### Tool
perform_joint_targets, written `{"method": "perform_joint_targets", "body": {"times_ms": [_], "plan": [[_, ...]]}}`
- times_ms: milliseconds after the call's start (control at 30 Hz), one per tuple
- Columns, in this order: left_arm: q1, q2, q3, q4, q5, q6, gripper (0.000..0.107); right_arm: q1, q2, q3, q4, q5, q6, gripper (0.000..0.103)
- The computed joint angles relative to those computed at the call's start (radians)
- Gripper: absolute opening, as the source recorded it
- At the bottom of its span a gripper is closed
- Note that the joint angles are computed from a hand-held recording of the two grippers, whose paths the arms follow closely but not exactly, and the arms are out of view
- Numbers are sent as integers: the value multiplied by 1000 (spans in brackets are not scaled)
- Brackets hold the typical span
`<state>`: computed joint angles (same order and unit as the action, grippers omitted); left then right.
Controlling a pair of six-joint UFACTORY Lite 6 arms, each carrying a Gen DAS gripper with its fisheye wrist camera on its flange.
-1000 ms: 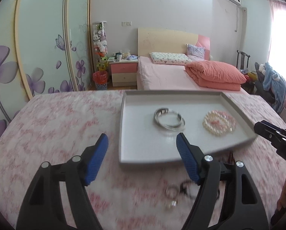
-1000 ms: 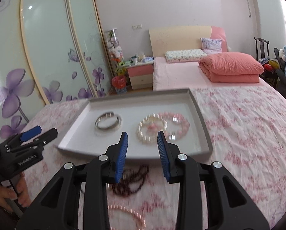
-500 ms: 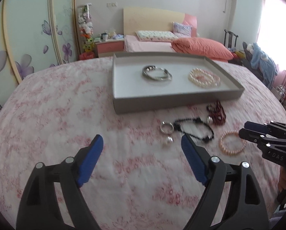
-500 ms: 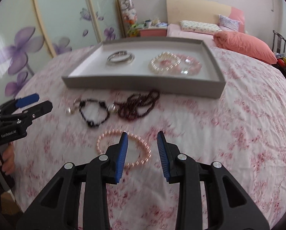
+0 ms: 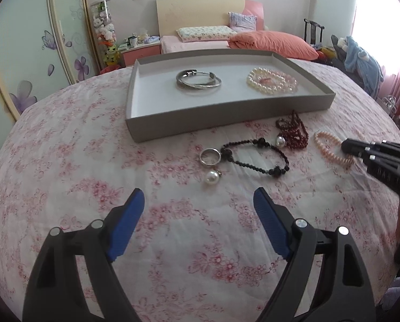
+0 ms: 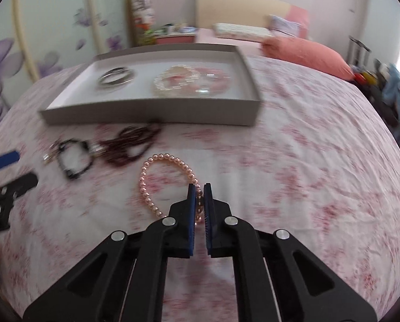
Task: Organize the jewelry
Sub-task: 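Grasp the pink pearl bracelet with the right gripper, then grasp the pearl earring with the left gripper while the right gripper holds the pink pearl bracelet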
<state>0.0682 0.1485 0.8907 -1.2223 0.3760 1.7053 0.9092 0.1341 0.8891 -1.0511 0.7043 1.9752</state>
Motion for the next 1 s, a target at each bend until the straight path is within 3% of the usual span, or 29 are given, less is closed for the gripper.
{"method": "perform_joint_targets", "body": {"times_ms": [100, 333, 733, 900, 1000], "plan": [[-29, 10, 2, 10, -36, -23, 80, -5, -10, -13, -5, -5, 11, 7], [-66, 76, 67, 119, -62, -196, 58, -7, 3, 1, 2, 2, -9, 7], [-98, 88, 85, 108, -77, -216, 35, -13, -12, -15, -10, -16, 6, 7], [-96, 84, 79, 85, -84, -194, 16, -11, -16, -19, -11, -16, 9, 7], [-68, 81, 74, 70, -75, -173, 16, -11, -16, -19, -11, -16, 9, 7]]}}
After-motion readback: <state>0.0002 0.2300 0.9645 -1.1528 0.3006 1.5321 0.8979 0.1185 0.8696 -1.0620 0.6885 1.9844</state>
